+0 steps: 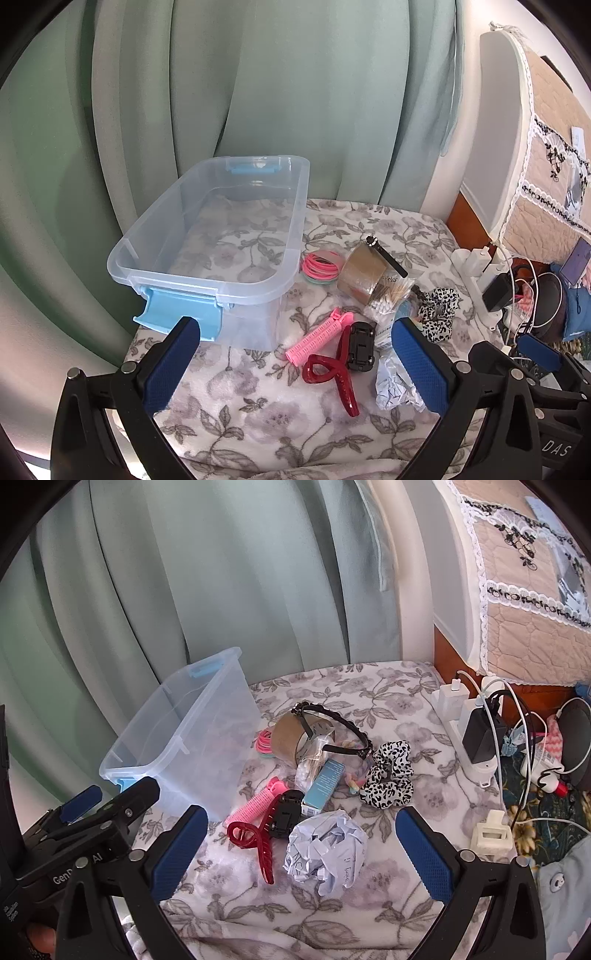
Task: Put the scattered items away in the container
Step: 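Reach both tools toward the crumpled paper and white plastic clip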
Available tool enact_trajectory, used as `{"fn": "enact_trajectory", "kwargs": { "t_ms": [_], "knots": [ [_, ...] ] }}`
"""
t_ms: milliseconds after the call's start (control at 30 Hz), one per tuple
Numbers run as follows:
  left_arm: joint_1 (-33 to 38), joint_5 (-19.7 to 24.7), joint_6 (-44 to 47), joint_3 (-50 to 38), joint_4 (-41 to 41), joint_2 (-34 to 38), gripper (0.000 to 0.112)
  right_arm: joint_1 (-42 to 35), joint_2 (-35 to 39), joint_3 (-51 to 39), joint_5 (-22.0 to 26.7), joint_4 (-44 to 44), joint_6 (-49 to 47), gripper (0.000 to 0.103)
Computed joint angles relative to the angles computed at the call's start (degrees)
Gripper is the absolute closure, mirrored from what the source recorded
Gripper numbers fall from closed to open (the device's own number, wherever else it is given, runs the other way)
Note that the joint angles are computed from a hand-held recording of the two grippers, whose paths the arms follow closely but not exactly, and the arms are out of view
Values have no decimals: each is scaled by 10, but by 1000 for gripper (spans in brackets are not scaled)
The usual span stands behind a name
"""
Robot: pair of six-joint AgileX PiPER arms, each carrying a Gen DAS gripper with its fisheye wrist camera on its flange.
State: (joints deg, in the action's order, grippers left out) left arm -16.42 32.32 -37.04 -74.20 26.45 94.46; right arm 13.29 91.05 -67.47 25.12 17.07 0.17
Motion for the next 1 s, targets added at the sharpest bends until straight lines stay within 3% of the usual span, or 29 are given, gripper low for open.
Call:
{"fn": "enact_trajectory", "kwargs": {
  "t_ms": [167, 267, 367, 433, 767, 1000],
  "knots": [
    [-5, -37, 21, 7, -25, 7, 9, -4, -18, 41, -52, -8, 4, 0],
    [-7, -47, 94, -3, -101, 26, 9, -24, -32, 80, -100, 63, -71, 0],
    [-7, -31, 200, -25, -209, 60, 9, -55, -27, 91, -86, 154, -179, 0],
    [-16, -20, 217, -35, -223, 85, 9, -80, -19, 91, -58, 176, -217, 0],
    [-75, 62, 220, -126, -187, 186, 9, -218, 63, 99, -45, 190, -201, 2],
    [-101, 122, 257, -214, -214, 264, 9, -242, 135, 57, -39, 150, -171, 18]
  ]
}}
